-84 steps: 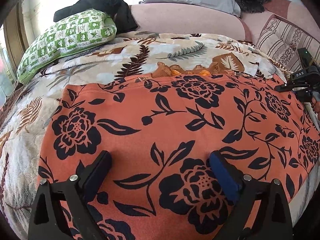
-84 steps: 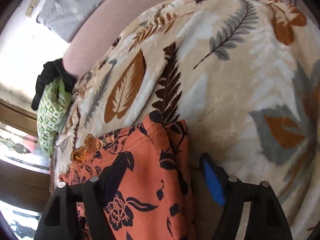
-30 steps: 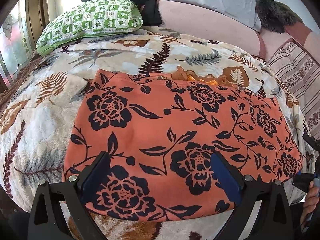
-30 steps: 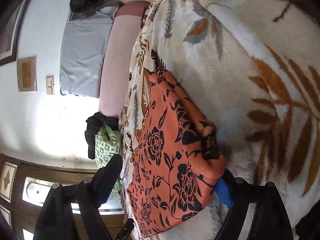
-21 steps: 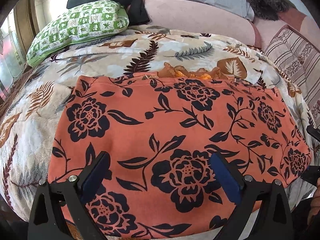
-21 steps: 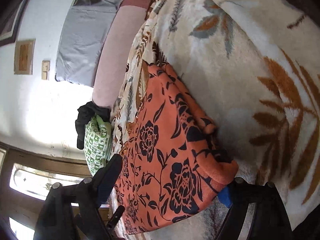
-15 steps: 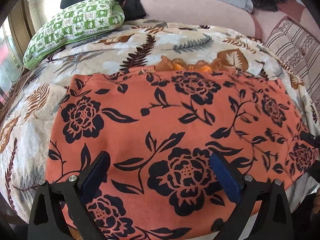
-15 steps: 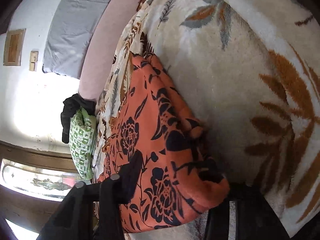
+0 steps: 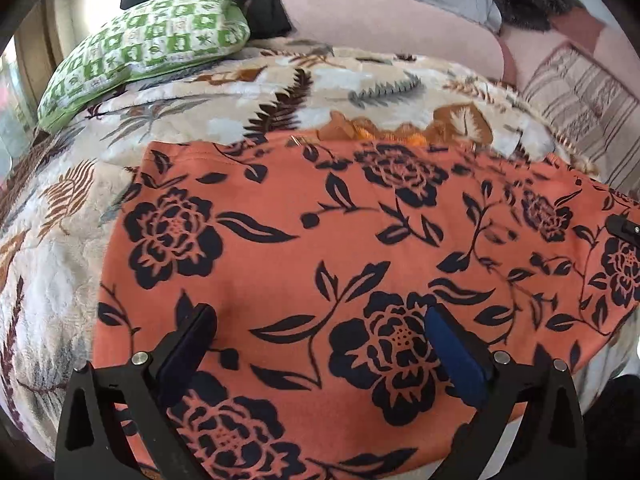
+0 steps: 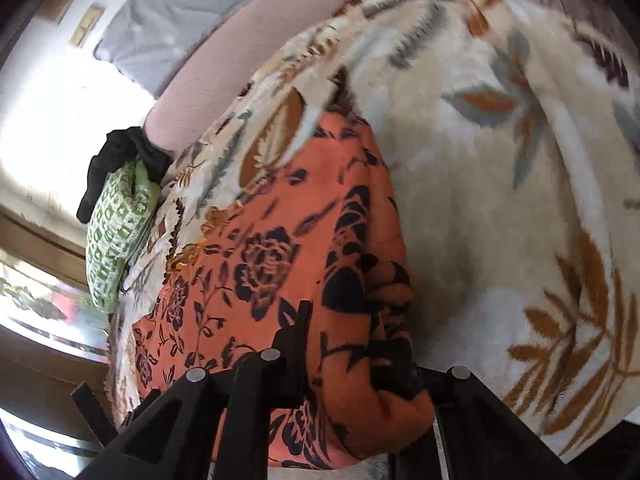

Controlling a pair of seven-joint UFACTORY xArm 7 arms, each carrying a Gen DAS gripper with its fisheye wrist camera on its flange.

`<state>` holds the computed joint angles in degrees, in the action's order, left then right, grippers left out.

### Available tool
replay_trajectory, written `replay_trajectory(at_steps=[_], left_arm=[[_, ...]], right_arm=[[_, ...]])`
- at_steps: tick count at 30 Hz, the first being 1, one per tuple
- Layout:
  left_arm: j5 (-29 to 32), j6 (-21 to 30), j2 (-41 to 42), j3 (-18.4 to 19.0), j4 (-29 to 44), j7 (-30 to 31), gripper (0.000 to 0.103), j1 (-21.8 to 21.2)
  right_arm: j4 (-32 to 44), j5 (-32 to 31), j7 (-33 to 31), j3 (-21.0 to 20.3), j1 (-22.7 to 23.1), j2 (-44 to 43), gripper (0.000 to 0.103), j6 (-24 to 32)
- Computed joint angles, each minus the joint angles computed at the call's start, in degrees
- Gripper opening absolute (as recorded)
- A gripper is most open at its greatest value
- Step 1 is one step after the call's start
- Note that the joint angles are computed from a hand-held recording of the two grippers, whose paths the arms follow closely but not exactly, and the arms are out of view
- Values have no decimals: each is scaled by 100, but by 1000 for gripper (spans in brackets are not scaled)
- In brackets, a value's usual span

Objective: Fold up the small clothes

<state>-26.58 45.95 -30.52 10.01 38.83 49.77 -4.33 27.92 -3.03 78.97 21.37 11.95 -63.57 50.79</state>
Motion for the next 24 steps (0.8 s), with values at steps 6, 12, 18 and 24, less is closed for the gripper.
replay_trajectory(at_steps=[6, 12, 18, 24], left_arm=[[-957, 244, 224, 1111, 855, 574, 103, 381], [-1280, 551, 1479, 1364, 1617, 65, 103, 1106], [-1571, 778, 1756, 1164, 1795, 190, 103, 1545], [-1817, 1058, 1875, 953, 1942, 329, 103, 2008]], right_arm=[[2813, -1155, -543, 1212, -702, 2488, 14, -1], [3639, -1957, -64, 2240, -738, 5081, 14, -593], [3376, -1614, 105, 1742, -263, 5340, 14, -1081], [4065, -2320, 424, 1475, -34, 5183, 11, -1021]])
